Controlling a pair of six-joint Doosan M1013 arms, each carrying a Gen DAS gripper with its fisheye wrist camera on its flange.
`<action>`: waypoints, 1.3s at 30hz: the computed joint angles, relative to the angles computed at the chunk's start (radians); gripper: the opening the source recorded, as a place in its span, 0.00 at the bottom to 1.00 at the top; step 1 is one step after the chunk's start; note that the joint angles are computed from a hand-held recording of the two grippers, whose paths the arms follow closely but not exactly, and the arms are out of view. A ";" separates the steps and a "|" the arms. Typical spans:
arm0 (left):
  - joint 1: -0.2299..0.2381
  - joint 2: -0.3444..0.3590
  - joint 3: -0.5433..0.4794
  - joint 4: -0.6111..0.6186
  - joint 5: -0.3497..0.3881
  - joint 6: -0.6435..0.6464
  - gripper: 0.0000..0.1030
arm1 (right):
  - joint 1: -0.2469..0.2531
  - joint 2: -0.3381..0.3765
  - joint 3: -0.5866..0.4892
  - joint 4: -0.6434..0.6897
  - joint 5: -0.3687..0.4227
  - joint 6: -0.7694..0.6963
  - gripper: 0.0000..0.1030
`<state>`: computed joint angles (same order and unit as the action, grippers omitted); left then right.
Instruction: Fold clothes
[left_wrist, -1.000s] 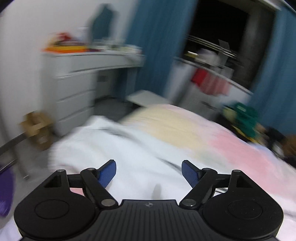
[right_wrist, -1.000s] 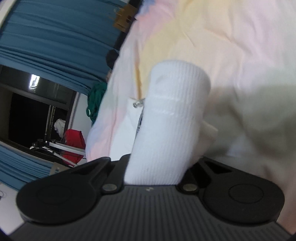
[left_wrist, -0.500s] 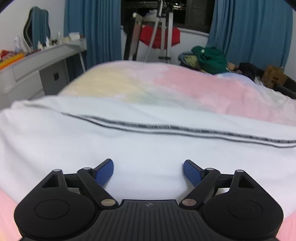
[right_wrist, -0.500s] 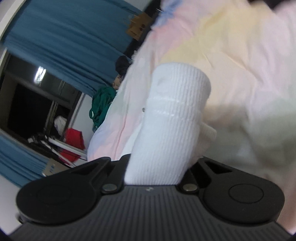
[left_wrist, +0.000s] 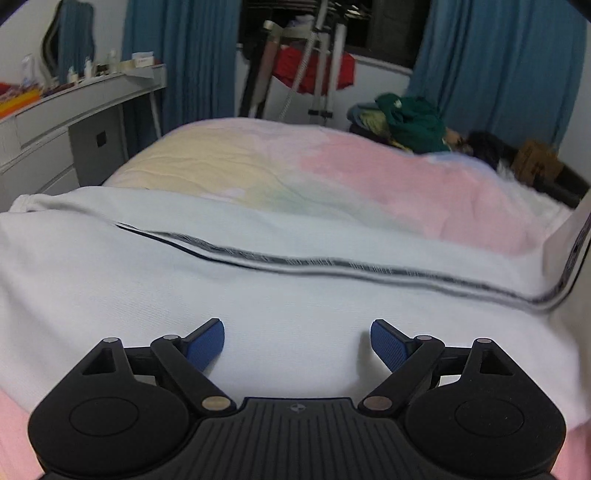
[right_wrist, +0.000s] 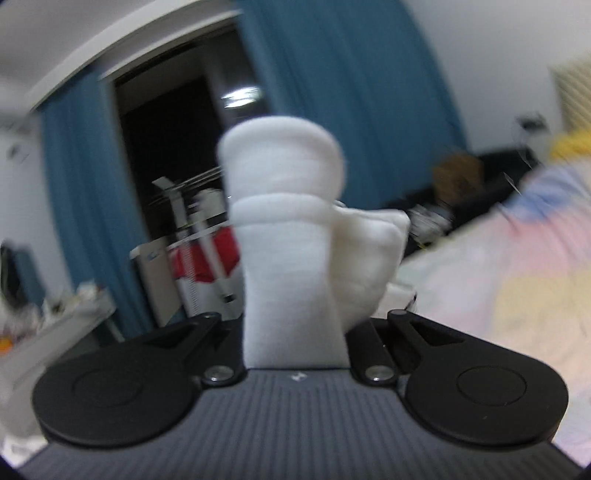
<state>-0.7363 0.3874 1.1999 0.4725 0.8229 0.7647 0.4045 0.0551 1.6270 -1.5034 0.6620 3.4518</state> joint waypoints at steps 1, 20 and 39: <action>0.004 -0.006 0.004 0.015 -0.009 -0.017 0.84 | 0.026 0.018 -0.020 0.009 0.012 -0.043 0.09; 0.067 -0.044 0.060 -0.020 -0.189 -0.105 0.85 | 0.164 0.206 -0.177 0.759 0.032 -1.036 0.32; 0.006 -0.085 0.156 0.078 -0.347 -0.040 0.87 | 0.081 -0.015 0.004 1.158 -0.175 -1.054 0.69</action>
